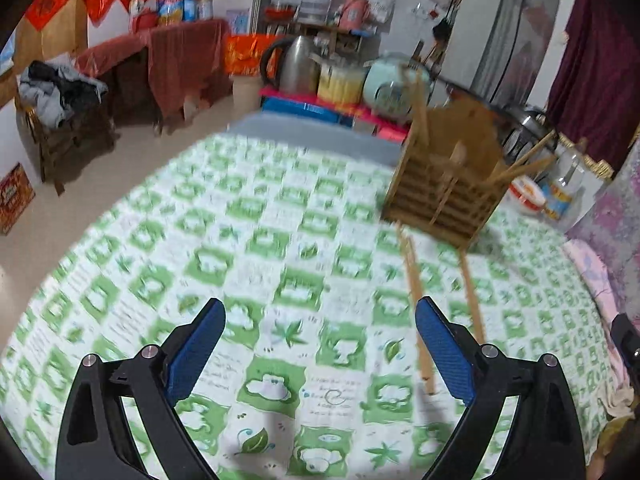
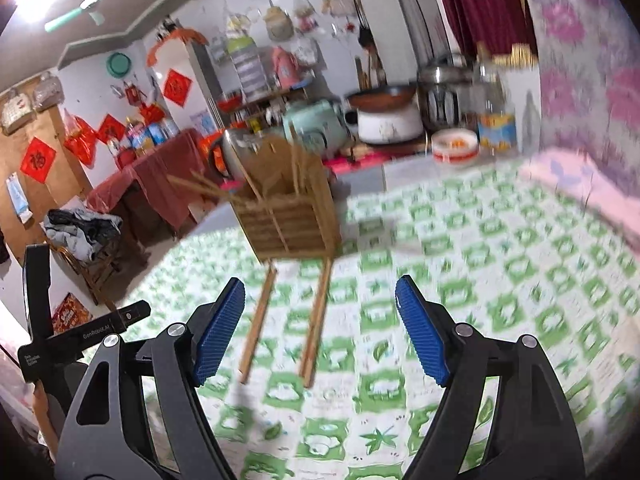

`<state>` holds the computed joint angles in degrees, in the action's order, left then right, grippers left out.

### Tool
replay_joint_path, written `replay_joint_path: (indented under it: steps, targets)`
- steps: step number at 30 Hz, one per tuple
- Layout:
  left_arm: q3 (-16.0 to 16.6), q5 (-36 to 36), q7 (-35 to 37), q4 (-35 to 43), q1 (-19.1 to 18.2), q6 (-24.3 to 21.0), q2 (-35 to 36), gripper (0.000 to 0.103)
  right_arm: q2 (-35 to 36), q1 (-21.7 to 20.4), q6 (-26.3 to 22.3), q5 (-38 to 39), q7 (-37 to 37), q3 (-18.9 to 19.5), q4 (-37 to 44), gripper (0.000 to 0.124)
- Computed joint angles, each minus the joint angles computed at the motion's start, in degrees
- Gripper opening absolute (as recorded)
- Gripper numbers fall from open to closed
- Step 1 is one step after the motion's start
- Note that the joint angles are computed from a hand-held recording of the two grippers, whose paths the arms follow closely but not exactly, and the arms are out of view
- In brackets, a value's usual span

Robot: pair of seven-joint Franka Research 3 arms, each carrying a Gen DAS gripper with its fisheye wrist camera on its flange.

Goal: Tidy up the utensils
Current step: 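Move both open tools back over the remaining chopsticks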

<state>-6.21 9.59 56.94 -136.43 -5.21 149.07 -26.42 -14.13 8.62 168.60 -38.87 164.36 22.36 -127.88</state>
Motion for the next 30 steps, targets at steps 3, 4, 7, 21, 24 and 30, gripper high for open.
replay_joint_path:
  steps: [3, 4, 7, 21, 24, 30]
  targets:
    - [1.58, -2.81, 1.56, -1.22, -1.07, 0.59, 2.76, 0.094, 3.16, 0.63, 0.16, -0.12, -0.09, -0.48, -0.55, 0.076]
    - [1.94, -3.66, 2.53, -0.9, -1.31, -0.96, 4.24, 0.094, 4.44, 1.98, -0.79, 1.21, -1.77, -1.5, -0.63, 0.076]
    - [0.82, -2.53, 3.64, 1.23, -0.2, -5.6, 6.92, 0.094, 7.9, 8.32, -6.97, 11.68, -13.79, -6.18, 1.24, 0.076]
    - [-2.19, 4.14, 3.46, 4.26, 0.38, -9.75, 10.03, 0.098, 11.46, 16.65, -10.7, 23.62, -32.8, -11.0, 4.99, 0.076]
    - [-2.04, 4.09, 3.42, 4.23, 0.22, -9.74, 10.01, 0.098, 12.42, 17.62, -13.42, 25.95, -36.62, -11.14, 6.48, 0.076]
    - [-1.93, 4.17, 3.38, 4.24, 0.14, -9.79, 10.03, 0.098, 11.36, 17.07, -18.7, 15.99, -23.14, -11.94, 6.6, 0.074]
